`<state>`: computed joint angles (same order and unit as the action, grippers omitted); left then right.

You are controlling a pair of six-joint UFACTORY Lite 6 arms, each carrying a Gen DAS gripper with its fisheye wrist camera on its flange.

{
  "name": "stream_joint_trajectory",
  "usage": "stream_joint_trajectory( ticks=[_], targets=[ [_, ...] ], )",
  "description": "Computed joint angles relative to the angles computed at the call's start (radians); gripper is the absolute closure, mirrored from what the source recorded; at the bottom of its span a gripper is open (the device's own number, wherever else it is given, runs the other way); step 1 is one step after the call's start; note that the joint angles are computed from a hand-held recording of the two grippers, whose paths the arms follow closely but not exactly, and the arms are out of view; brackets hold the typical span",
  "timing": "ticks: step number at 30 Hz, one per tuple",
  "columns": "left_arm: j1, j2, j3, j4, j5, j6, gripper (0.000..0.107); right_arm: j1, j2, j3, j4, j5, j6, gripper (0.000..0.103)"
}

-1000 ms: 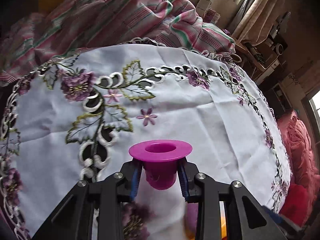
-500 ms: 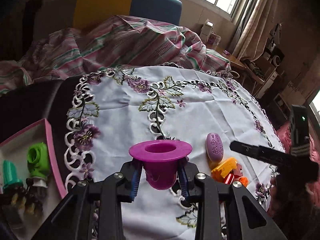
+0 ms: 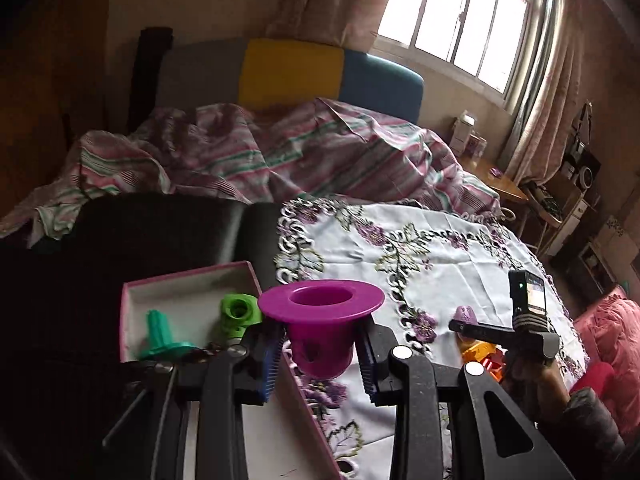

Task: Organize rigid objects
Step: 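Grasp the magenta cup with left while right reaches toward the purple egg, then carry the magenta cup into the tray and open left while right grasps purple egg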

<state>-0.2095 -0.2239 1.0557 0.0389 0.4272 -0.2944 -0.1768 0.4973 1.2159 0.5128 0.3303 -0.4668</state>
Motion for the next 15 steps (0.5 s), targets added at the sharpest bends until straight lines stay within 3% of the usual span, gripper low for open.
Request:
stream_joint_trajectory(
  ticks=[1, 3, 7, 11, 15],
  targets=[
    [0.034, -0.044, -0.023, -0.021, 0.008, 0.029, 0.074, 0.009, -0.005, -0.008, -0.021, -0.017, 0.009, 0.059],
    [0.107, -0.127, -0.081, -0.057, 0.024, 0.091, 0.074, 0.022, -0.008, -0.010, 0.003, -0.019, -0.033, 0.060],
    [0.283, -0.307, -0.272, -0.169, 0.046, 0.262, 0.074, 0.098, -0.037, -0.039, -0.156, -0.054, 0.057, 0.060],
    [0.483, -0.465, -0.465, -0.306, 0.084, 0.496, 0.074, 0.163, -0.089, -0.084, -0.033, -0.031, -0.089, 0.060],
    [0.666, -0.574, -0.601, -0.437, 0.132, 0.706, 0.074, 0.248, -0.140, -0.118, -0.008, -0.015, -0.108, 0.066]
  ],
)
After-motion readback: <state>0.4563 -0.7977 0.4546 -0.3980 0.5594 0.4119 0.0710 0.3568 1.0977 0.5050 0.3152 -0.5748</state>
